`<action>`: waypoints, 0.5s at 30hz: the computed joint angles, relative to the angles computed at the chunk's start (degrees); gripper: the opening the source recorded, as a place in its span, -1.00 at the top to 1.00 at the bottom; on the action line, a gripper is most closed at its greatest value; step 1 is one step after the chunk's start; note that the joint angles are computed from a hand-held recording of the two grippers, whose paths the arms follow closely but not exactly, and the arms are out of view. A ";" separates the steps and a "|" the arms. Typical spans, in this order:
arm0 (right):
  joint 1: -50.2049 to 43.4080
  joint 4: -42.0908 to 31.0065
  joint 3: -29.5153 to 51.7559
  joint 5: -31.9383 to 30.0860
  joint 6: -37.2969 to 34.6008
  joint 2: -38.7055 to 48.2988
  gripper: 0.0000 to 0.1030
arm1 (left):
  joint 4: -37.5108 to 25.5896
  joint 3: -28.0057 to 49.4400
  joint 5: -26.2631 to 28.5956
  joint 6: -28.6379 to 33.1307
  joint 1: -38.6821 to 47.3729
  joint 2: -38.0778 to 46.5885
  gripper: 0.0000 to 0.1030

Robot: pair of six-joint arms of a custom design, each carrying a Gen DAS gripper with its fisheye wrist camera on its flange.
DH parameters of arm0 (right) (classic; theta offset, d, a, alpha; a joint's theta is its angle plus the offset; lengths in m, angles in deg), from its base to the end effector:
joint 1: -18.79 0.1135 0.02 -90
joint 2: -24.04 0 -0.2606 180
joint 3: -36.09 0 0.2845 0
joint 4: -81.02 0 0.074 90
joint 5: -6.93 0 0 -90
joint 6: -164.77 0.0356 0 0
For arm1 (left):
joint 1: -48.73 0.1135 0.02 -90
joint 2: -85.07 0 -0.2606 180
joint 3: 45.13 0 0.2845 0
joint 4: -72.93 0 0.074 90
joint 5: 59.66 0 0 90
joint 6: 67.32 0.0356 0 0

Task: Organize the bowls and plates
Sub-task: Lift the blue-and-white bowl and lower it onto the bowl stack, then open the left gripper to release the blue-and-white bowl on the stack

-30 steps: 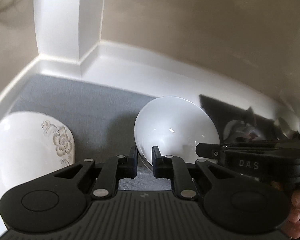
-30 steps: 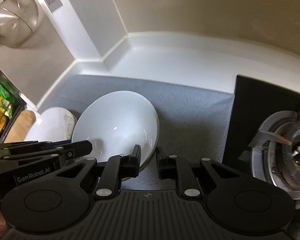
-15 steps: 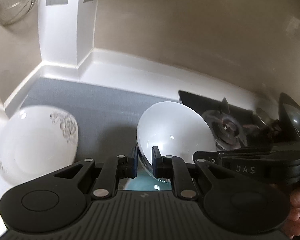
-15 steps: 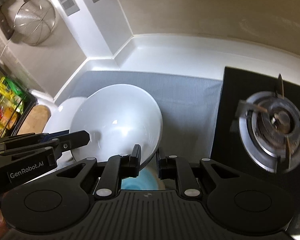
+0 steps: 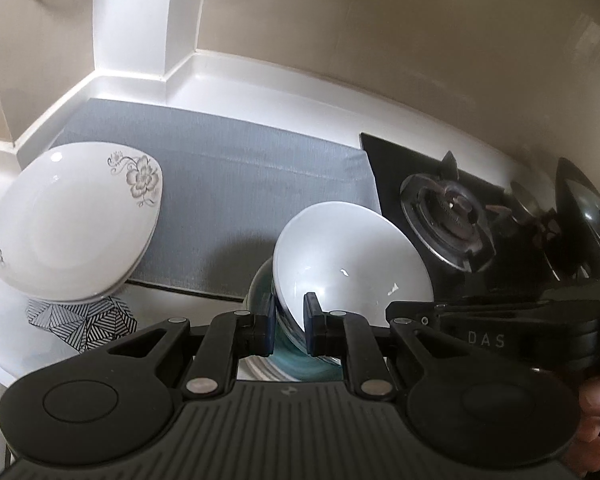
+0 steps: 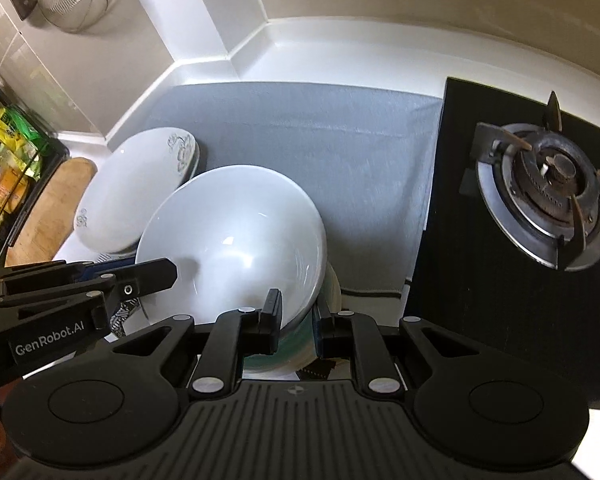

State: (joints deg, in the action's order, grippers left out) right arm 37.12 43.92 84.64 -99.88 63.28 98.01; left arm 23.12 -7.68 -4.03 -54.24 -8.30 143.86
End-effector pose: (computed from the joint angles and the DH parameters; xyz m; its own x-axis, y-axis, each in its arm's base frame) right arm 0.2387 0.0899 0.1460 -0.7401 -0.4461 -0.5033 -0.5869 0.7938 0.1595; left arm 0.1166 -0.1429 0.1350 -0.6944 -0.4069 -0.5935 -0.3674 0.9096 -0.1938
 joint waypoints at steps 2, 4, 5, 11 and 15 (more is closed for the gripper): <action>0.16 0.39 -0.50 0.47 0.05 0.12 0.67 | 0.45 -0.47 0.62 -0.52 -0.11 0.14 0.71; 0.47 0.49 -0.81 1.01 0.21 0.49 0.68 | 0.79 -0.88 0.82 -0.84 -0.30 0.42 0.71; 0.58 0.57 -0.88 1.15 0.26 0.77 0.68 | 1.07 -1.24 1.07 -0.81 -0.30 0.36 0.71; 1.51 0.73 -0.83 2.50 1.12 2.10 0.67 | 3.28 -2.81 2.32 -1.08 0.06 1.03 0.71; 2.02 0.99 -0.40 3.27 1.23 3.01 0.67 | 4.15 -3.30 2.64 -1.48 0.41 0.99 0.71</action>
